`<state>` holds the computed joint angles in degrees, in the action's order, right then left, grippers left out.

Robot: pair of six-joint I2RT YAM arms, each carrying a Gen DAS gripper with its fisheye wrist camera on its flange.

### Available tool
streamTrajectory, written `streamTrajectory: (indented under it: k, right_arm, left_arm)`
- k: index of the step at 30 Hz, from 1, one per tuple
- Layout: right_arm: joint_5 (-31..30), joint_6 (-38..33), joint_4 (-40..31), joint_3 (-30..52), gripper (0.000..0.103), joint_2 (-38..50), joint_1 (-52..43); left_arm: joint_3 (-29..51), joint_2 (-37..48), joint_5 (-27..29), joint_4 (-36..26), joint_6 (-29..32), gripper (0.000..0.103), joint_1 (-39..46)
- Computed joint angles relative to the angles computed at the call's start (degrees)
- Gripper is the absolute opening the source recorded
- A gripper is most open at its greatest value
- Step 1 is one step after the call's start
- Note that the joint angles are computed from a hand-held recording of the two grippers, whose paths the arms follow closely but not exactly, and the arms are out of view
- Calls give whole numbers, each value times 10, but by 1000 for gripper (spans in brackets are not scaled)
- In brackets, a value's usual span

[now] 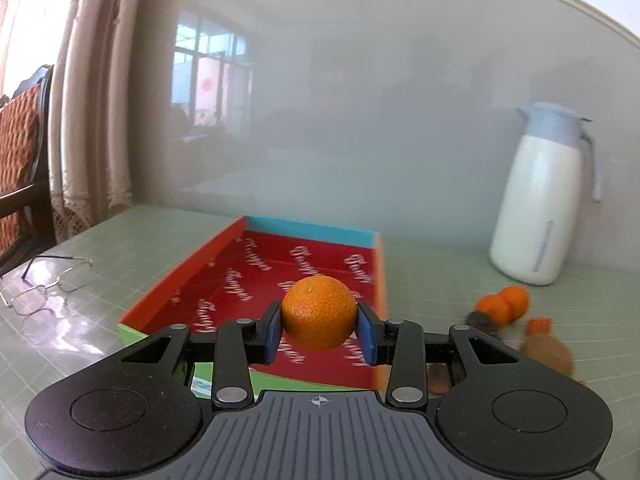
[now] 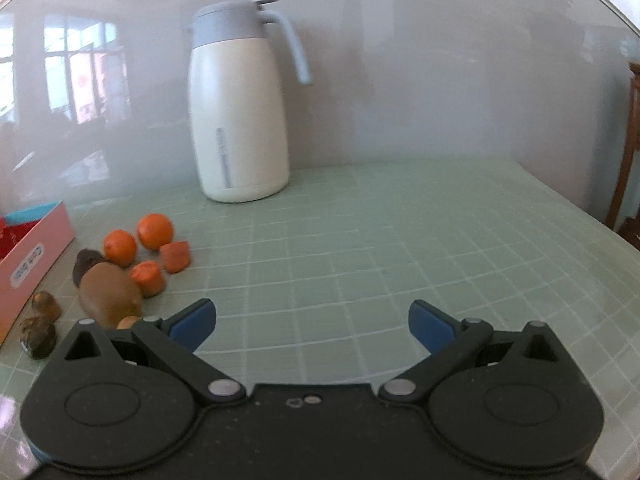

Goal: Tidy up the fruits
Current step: 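Carry the orange over the red-lined box and open the left tool, then move the right tool to the dark brown round fruit and close it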

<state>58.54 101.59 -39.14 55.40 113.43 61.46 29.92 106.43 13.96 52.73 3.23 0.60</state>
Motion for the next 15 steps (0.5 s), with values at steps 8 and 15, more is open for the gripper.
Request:
streamTrajectory:
  k: [8, 15]
  right_arm:
    - [3, -21, 6, 15, 103, 11, 4]
    - [11, -50, 21, 26, 103, 13, 9]
  left_arm:
    - [15, 19, 2, -9, 6, 44, 21]
    - [-35, 0, -16, 61, 18, 93, 27]
